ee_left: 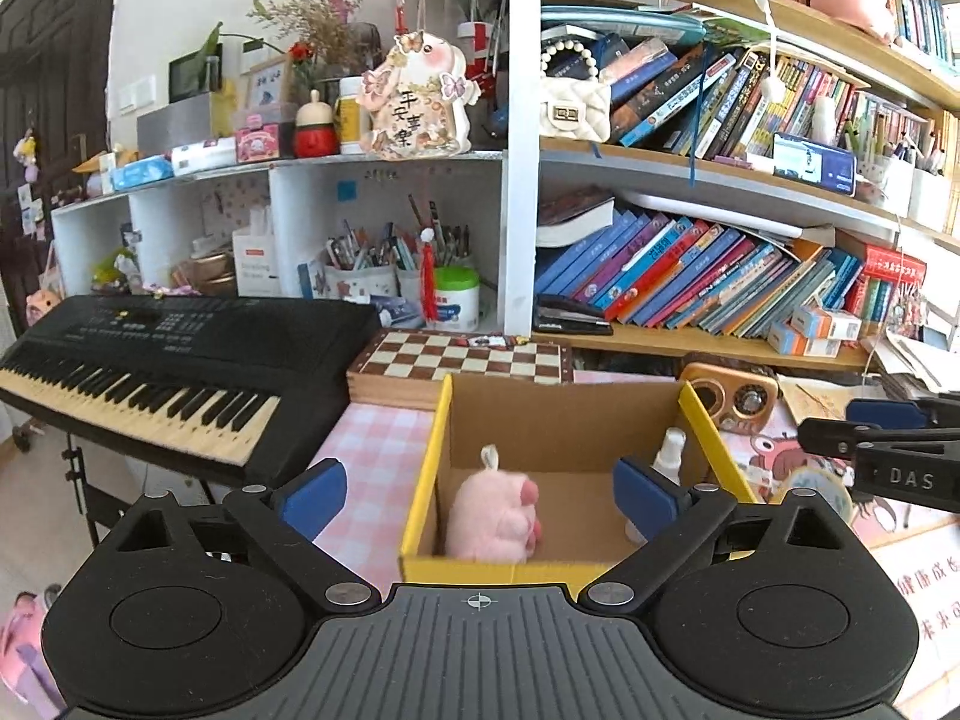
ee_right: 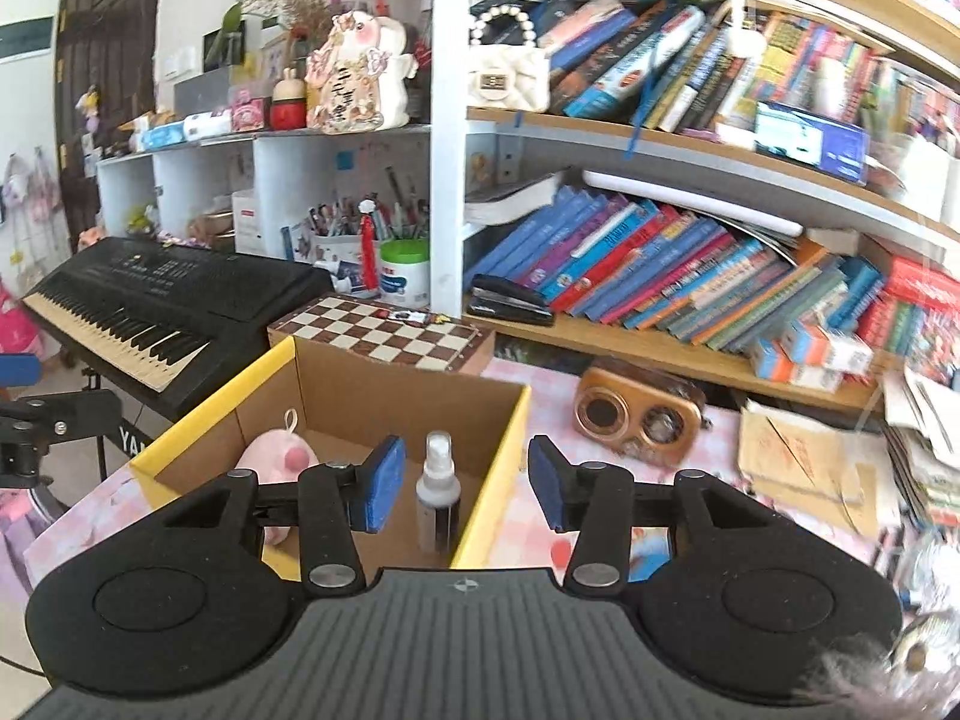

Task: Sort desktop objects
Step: 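Withdraw both tools from the box toward the tape roll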

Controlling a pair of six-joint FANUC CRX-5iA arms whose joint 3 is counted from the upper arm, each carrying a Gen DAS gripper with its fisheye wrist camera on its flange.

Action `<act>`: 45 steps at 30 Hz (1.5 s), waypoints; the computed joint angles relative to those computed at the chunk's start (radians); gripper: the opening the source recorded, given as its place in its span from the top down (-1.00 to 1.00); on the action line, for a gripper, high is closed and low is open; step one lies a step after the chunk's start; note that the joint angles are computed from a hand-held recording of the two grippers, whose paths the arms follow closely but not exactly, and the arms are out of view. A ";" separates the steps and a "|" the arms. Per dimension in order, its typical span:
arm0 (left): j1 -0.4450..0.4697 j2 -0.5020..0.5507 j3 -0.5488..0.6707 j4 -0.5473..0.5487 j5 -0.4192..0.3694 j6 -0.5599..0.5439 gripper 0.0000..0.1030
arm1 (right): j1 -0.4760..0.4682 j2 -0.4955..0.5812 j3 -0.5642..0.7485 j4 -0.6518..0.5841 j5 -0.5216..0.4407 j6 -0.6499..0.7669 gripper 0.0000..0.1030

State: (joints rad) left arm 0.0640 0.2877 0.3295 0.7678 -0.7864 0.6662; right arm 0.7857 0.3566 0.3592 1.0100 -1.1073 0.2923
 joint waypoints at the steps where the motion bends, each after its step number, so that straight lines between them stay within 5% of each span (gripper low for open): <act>1: 0.008 -0.017 -0.028 0.013 0.003 -0.015 -0.89 | 0.013 -0.006 -0.013 0.011 -0.016 -0.025 0.14; 9: 0.069 -0.125 -0.190 0.061 -0.011 -0.100 -0.89 | 0.125 -0.031 -0.100 0.068 -0.144 -0.212 0.02; 23: 0.163 -0.223 -0.329 0.060 -0.075 -0.146 -0.89 | 0.259 -0.010 -0.121 0.035 -0.257 -0.340 -0.11; 45: 0.195 -0.271 -0.408 0.036 -0.183 -0.195 -0.89 | 0.344 0.033 -0.074 -0.073 -0.321 -0.293 -0.40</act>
